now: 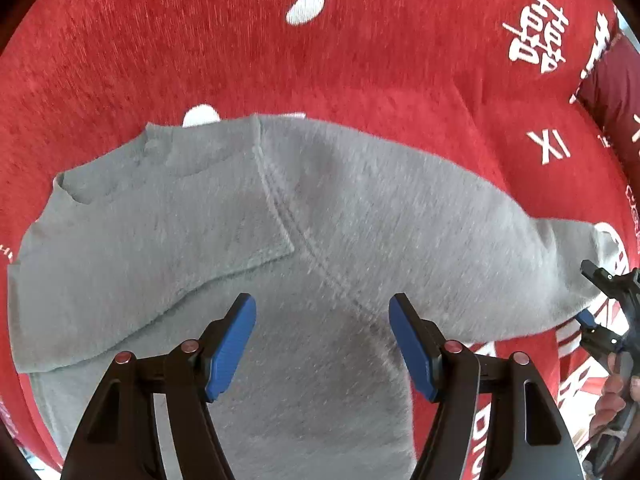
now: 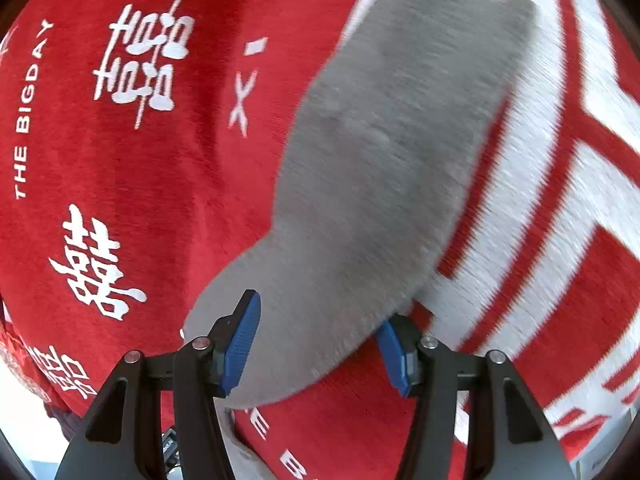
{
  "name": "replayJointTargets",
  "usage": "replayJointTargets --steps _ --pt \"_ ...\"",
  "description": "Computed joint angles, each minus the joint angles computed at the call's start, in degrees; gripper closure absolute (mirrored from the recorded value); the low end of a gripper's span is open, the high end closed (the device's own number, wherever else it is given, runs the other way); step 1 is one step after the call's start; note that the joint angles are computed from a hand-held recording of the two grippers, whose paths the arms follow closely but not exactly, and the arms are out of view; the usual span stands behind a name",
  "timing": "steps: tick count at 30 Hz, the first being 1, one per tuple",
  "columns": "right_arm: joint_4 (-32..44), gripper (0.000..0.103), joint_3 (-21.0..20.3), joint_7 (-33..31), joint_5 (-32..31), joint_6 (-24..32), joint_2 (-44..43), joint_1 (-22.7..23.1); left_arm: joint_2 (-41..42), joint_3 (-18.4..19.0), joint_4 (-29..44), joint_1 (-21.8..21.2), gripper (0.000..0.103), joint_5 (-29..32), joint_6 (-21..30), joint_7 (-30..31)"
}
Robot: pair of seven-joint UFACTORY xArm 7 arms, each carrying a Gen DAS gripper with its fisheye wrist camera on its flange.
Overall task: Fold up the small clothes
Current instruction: 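Grasp the other sleeve cuff with the right gripper, then fold the held sleeve across the sweater body toward the left gripper with the right gripper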
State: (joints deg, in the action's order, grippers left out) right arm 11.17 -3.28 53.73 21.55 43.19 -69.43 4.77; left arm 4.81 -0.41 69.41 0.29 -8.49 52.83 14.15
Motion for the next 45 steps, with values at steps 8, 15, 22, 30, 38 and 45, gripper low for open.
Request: replayJointTargets --steps 8,15,22,30,38,45 --pt "-1.24 0.093 -2.11 2.0 5.37 -10.12 3.56 2.42 1.08 -0.42 -1.92 -0.57 0.033 0.31 -1.79 -0.41" --pt "3.02 0.095 -8.2 -5.72 11.94 -29.35 10.96 19.47 -0.03 -0.79 -4.44 -1.08 0.033 1.08 -4.17 2.37" --pt "18.04 0.095 -17.69 -17.43 14.27 -38.11 26.52 43.72 -1.76 0.69 -3.46 1.16 0.033 -4.32 -2.07 7.2" --pt "39.05 0.095 -26.2 -32.55 20.6 -30.99 46.41 63.76 -3.14 5.41 -1.77 7.78 0.033 -5.32 -2.81 10.7" --pt "58.23 0.093 -25.57 -40.64 29.76 -16.27 69.44 68.08 0.39 9.45 1.3 16.18 0.033 -1.69 -3.58 10.76" --pt "72.05 0.089 -20.87 -30.87 14.92 0.29 84.26 64.98 4.3 10.74 3.58 21.58 0.033 -0.42 -2.16 10.04"
